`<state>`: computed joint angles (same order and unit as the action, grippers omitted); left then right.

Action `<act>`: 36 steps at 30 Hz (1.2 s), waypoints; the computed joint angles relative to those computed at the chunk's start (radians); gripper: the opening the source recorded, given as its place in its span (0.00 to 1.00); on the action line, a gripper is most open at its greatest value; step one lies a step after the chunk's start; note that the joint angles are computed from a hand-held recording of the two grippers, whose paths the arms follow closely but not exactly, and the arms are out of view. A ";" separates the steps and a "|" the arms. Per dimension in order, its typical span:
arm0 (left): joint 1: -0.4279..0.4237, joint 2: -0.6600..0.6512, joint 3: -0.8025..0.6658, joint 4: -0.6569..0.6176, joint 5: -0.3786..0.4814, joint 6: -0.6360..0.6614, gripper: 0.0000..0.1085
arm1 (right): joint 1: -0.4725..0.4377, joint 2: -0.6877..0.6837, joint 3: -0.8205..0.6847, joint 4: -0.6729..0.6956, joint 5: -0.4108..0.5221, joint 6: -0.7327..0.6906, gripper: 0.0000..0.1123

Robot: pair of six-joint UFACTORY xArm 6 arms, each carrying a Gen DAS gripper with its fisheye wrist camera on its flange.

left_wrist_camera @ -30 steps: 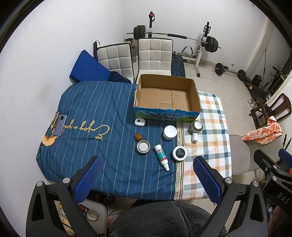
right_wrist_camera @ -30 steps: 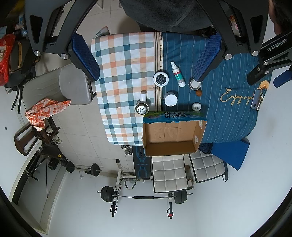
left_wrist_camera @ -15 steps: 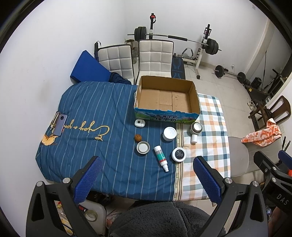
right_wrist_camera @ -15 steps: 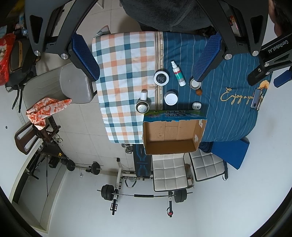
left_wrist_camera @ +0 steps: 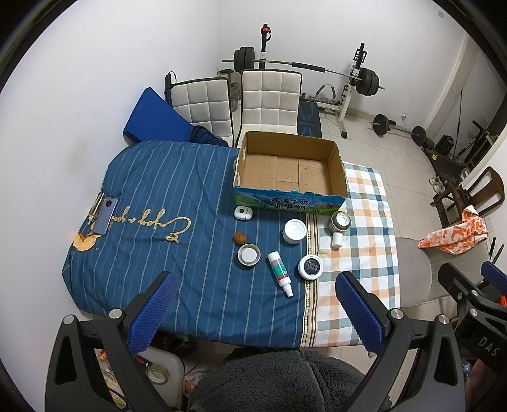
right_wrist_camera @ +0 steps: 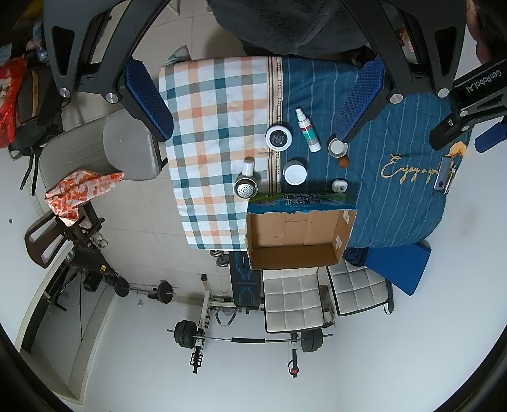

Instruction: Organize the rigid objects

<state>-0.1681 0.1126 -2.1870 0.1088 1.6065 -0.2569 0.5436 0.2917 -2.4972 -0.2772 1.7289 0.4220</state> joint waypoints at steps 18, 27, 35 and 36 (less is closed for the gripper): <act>0.113 0.168 0.012 0.014 -0.103 0.007 0.95 | -0.118 0.041 0.209 0.139 -0.148 -0.034 0.92; 0.168 0.397 0.086 -0.082 -0.128 0.040 0.95 | -0.170 0.259 0.386 0.284 -0.285 -0.043 0.92; 0.181 0.628 0.024 -0.170 -0.080 0.060 0.95 | -0.202 0.523 0.281 0.458 -0.283 0.038 0.88; 0.183 0.641 0.019 -0.184 -0.083 0.062 0.95 | -0.200 0.544 0.275 0.475 -0.296 0.048 0.88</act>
